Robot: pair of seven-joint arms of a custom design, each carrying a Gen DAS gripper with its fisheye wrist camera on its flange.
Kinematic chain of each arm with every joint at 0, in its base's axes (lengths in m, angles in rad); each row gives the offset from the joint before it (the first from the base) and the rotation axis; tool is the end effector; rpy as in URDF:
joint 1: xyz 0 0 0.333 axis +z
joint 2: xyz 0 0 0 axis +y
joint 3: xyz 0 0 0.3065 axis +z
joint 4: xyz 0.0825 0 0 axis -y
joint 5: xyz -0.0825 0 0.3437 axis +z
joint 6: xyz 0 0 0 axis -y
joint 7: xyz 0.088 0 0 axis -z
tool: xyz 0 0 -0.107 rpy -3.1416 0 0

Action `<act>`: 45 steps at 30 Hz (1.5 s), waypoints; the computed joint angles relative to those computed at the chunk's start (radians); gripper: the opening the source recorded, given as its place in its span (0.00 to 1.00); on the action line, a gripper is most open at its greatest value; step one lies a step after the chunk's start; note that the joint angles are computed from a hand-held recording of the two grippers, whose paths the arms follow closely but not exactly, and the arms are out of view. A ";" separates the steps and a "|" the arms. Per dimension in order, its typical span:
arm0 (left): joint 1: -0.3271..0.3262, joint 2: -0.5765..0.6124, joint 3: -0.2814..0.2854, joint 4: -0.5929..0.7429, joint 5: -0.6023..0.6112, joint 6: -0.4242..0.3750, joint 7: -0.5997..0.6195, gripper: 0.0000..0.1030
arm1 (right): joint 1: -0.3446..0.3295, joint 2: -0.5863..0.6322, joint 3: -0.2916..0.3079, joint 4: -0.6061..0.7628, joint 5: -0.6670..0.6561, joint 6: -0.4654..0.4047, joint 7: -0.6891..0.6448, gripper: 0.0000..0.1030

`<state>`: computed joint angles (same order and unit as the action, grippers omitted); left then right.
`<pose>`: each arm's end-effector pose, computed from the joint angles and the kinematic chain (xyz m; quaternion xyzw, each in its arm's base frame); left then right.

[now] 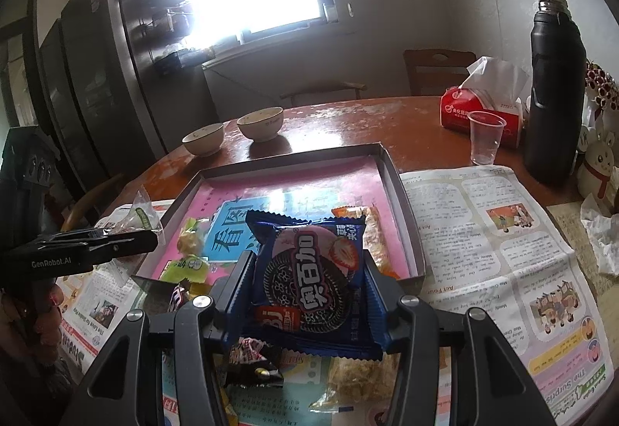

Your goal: Organize snacks

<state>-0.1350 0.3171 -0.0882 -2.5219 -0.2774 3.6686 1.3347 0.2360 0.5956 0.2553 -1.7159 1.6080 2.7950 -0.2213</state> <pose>0.4846 -0.0726 0.2858 -0.7465 0.5334 -0.3359 0.2131 0.5988 0.2442 0.2837 -0.8057 0.3618 -0.0765 0.4626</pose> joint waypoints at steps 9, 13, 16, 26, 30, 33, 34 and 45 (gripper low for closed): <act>0.065 0.034 -0.021 0.045 0.104 0.012 -0.060 0.42 | 0.009 0.024 0.006 0.042 -0.009 0.032 0.018 0.50; 0.093 0.055 -0.032 0.073 0.156 0.008 -0.088 0.42 | 0.013 0.038 0.011 0.058 -0.028 0.050 0.039 0.50; 0.108 0.076 -0.034 0.103 0.189 -0.009 -0.101 0.42 | 0.011 0.046 0.020 0.070 -0.045 0.061 0.048 0.50; 0.151 0.137 -0.053 0.188 0.279 -0.046 -0.135 0.42 | 0.011 0.092 0.057 0.139 -0.135 0.104 0.114 0.50; 0.167 0.160 -0.063 0.222 0.308 -0.068 -0.141 0.42 | 0.001 0.114 0.084 0.163 -0.193 0.120 0.157 0.50; 0.180 0.175 -0.070 0.244 0.329 -0.086 -0.142 0.42 | -0.006 0.132 0.103 0.180 -0.247 0.131 0.200 0.50; 0.182 0.179 -0.072 0.251 0.333 -0.091 -0.143 0.42 | -0.007 0.139 0.107 0.188 -0.269 0.135 0.219 0.50; 0.219 0.216 -0.099 0.294 0.377 -0.135 -0.129 0.42 | -0.016 0.211 0.151 0.251 -0.504 0.162 0.418 0.50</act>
